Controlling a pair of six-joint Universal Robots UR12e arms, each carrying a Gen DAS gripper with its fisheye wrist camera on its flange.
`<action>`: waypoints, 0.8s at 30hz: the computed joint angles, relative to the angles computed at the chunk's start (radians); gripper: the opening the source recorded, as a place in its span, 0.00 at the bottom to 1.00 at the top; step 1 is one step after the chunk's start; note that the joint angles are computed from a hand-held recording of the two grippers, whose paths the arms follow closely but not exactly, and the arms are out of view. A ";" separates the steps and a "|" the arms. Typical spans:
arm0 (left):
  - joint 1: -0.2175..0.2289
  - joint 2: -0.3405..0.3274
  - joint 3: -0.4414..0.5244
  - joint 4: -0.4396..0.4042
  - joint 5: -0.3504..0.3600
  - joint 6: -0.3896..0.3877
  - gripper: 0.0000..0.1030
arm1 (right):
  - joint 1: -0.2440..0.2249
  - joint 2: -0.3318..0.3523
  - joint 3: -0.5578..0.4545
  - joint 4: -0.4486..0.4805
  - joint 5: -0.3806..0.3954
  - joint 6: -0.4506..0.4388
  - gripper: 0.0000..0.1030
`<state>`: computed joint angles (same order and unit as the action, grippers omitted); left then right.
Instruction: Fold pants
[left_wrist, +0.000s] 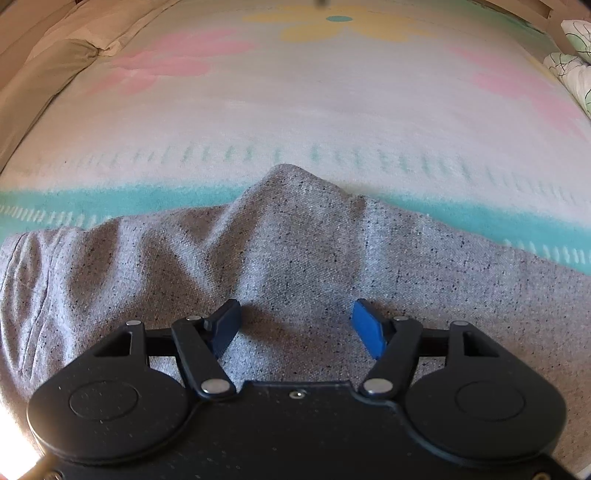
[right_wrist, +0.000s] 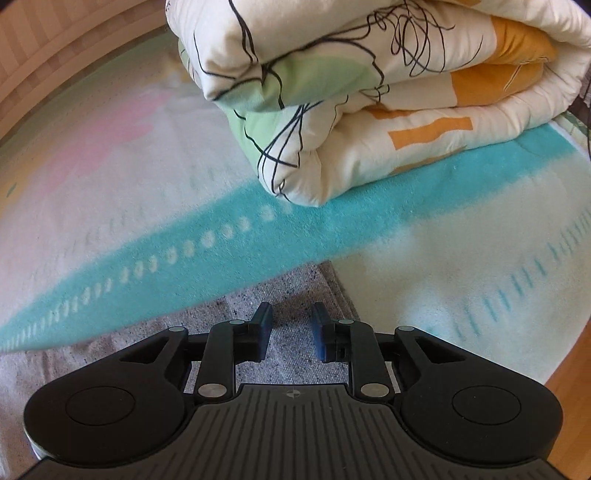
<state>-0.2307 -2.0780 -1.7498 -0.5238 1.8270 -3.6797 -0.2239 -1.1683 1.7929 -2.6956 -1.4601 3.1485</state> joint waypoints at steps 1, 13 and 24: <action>-0.001 -0.001 0.001 0.001 0.003 0.004 0.67 | 0.002 0.000 0.002 -0.001 0.001 -0.015 0.22; -0.022 -0.036 0.022 0.225 -0.013 0.100 0.64 | 0.035 0.014 -0.013 0.005 -0.123 -0.084 0.04; -0.014 -0.083 0.080 0.100 0.059 0.015 0.70 | 0.042 0.012 -0.009 -0.009 -0.149 -0.131 0.05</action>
<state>-0.2444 -2.1608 -1.6703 -0.4235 1.8857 -3.6649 -0.1822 -1.1562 1.7839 -2.7051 -1.6093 3.0179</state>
